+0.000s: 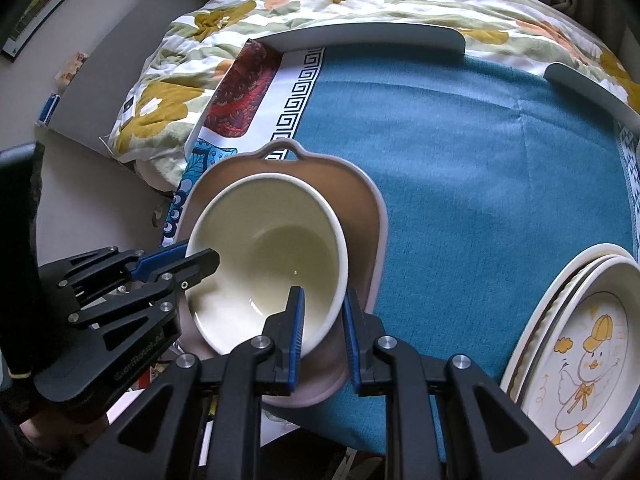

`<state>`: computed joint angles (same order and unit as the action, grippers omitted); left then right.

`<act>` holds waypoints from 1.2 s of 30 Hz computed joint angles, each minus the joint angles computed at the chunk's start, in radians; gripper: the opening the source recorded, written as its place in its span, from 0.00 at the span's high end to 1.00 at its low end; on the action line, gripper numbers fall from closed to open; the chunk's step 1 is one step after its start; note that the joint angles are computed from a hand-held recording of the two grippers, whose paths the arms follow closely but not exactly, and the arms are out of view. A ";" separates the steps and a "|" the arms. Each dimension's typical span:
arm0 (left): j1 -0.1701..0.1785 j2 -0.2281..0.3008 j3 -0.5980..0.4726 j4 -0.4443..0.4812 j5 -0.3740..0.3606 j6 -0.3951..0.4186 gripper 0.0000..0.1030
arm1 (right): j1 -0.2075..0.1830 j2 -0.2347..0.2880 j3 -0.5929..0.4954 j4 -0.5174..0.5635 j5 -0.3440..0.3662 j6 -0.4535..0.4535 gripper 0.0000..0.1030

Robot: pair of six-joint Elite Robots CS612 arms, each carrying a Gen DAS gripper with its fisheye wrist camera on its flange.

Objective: Organize plates and bowls
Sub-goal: 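Lower the cream bowl into the taupe bowl and open both grippers, then grip the rim of the small white bowl with both grippers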

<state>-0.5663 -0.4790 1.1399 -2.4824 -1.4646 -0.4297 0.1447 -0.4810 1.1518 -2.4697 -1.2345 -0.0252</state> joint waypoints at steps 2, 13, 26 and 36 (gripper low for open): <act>-0.001 -0.002 0.001 0.000 0.004 0.002 0.86 | 0.001 -0.001 0.002 -0.003 -0.001 0.001 0.83; -0.007 -0.025 0.027 -0.028 0.011 -0.014 0.86 | -0.001 -0.020 0.022 -0.010 -0.001 -0.009 0.83; -0.074 -0.138 0.122 -0.166 0.148 -0.131 0.68 | -0.072 -0.149 0.201 -0.240 0.116 -0.079 0.83; -0.150 -0.065 -0.062 -0.196 0.168 -0.149 0.16 | -0.220 -0.244 0.378 -0.411 0.118 -0.075 0.10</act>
